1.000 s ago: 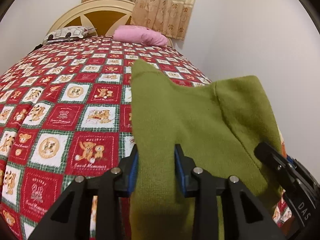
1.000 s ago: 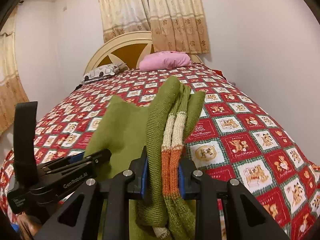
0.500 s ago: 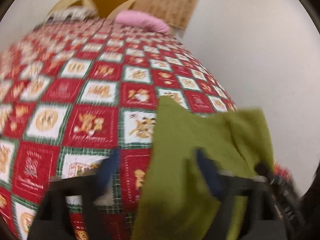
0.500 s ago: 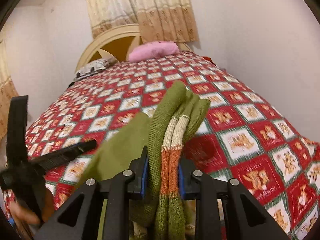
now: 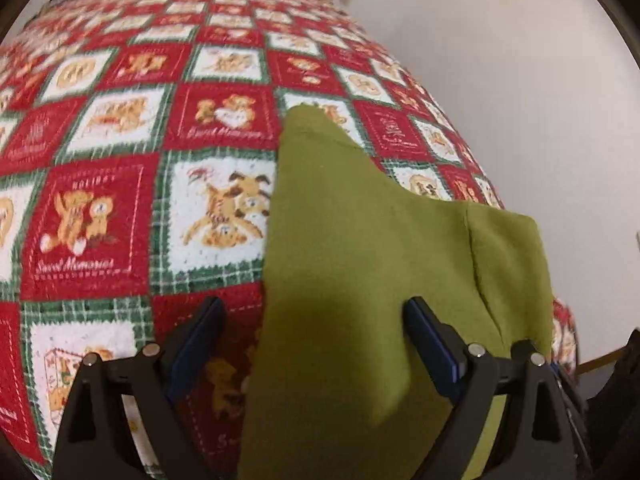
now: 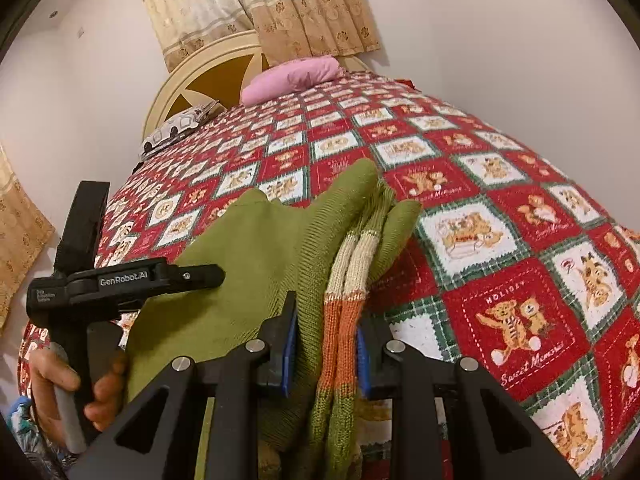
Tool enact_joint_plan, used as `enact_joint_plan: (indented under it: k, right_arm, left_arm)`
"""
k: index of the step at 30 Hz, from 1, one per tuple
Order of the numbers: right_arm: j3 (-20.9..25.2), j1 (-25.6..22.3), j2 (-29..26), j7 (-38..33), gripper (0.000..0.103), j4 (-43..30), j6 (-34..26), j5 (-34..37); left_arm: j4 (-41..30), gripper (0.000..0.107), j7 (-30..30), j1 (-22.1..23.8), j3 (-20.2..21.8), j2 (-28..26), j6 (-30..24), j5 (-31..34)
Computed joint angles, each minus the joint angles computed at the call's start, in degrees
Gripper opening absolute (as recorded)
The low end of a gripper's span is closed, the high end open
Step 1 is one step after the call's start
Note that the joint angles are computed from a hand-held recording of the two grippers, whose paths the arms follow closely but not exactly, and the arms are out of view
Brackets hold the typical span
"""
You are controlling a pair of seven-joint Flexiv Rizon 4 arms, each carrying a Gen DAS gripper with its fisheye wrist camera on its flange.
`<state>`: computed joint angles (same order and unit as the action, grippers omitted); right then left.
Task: Fold small clothes
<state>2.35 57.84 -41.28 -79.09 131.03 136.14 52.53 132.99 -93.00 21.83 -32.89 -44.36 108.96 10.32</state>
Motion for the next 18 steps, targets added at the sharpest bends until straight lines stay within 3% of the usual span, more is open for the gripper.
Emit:
enact_joint_plan:
  k: [1,2,4,6,12,15,18]
  right_arm:
    - [0.62,-0.75,-0.45,0.70,0.025,0.07,0.42,-0.68]
    - [0.99,-1.27,-0.77,1.35,0.025,0.05,0.56,-1.03]
    - [0.85,-1.31,-0.74,1.83,0.025,-0.12,-0.06,-0.85]
    - [-0.70,0.50,-0.03,0.57,0.025,-0.33,-1.44,0.81]
    - [-10.57,13.10,4.05,-16.62,0.025,-3.56,-5.36,16.83]
    - [-12.42,16.14,5.98,-26.71,0.025,-5.51,-4.20,24.18]
    - [-11.45,16.40,7.44,-31.78,0.025,-6.17,-1.25,27.87]
  left_arm:
    - [0.23,0.077,0.78,1.09,-1.06,-0.54,0.23,0.78]
    - [0.07,0.057,0.84,3.24,-3.30,-2.67,0.72,3.02]
    - [1.42,0.052,2.14,2.73,-3.23,-2.84,3.88,1.77]
    - [1.95,0.045,-0.43,-2.27,1.56,-0.50,8.03,2.52]
    - [5.01,0.038,-5.20,-12.40,11.39,5.61,17.58,2.58]
    - [6.25,0.038,-7.02,-15.70,14.51,8.23,18.95,2.81]
    - [7.56,0.038,-8.84,-16.13,15.63,9.29,20.29,4.80]
